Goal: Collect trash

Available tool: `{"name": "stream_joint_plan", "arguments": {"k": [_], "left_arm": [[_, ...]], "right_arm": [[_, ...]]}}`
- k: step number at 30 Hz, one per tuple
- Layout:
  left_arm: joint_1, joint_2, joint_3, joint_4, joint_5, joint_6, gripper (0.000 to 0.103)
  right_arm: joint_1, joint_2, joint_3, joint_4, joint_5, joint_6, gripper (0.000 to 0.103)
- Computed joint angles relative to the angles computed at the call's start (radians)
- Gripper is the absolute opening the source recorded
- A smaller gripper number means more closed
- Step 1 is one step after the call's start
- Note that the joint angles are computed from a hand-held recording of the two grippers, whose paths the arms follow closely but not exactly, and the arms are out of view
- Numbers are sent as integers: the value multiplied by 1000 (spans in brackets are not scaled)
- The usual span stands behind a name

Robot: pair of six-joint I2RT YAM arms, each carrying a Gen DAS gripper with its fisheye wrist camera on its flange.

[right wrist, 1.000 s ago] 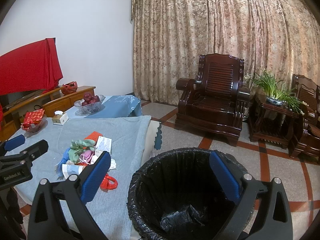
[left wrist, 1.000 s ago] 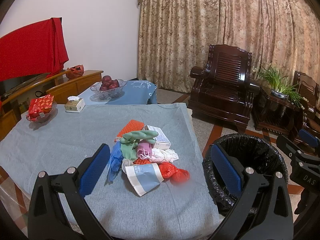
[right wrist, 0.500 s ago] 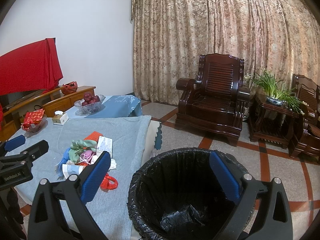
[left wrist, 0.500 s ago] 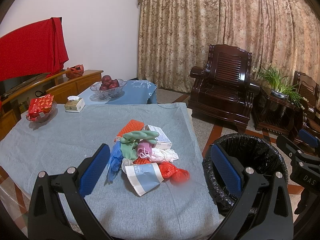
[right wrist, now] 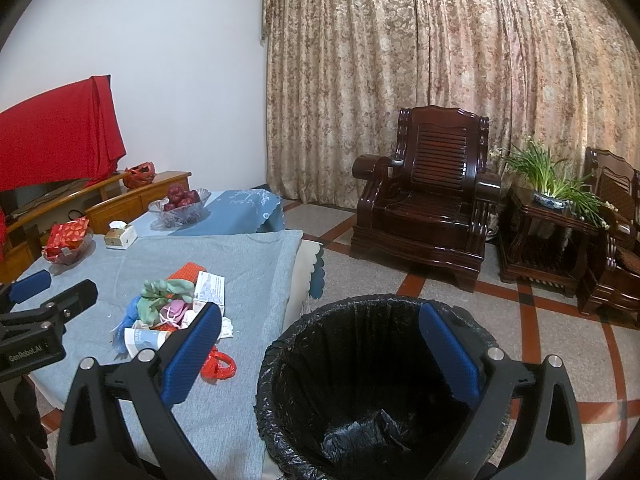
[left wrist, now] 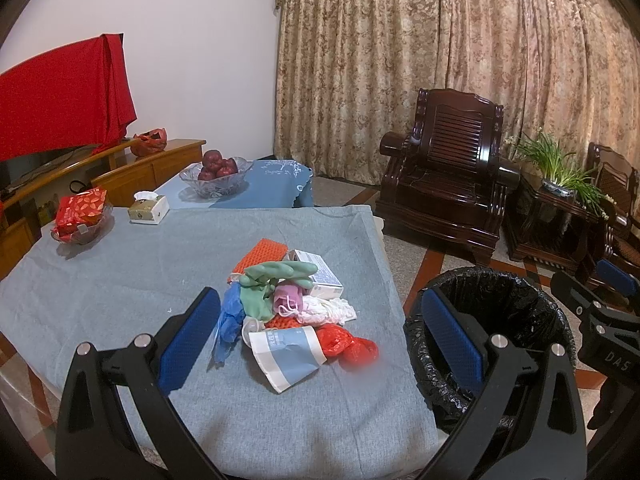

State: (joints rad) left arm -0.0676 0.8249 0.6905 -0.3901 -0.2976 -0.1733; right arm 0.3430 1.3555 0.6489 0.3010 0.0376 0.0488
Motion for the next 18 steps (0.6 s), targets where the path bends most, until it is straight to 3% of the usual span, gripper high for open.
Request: {"name": "stream_joint_plan", "arguments": {"k": [18], "left_arm": [[0, 0, 1, -1, 1, -1, 98]], "right_arm": [[4, 6, 6, -2, 4, 2, 97]]}}
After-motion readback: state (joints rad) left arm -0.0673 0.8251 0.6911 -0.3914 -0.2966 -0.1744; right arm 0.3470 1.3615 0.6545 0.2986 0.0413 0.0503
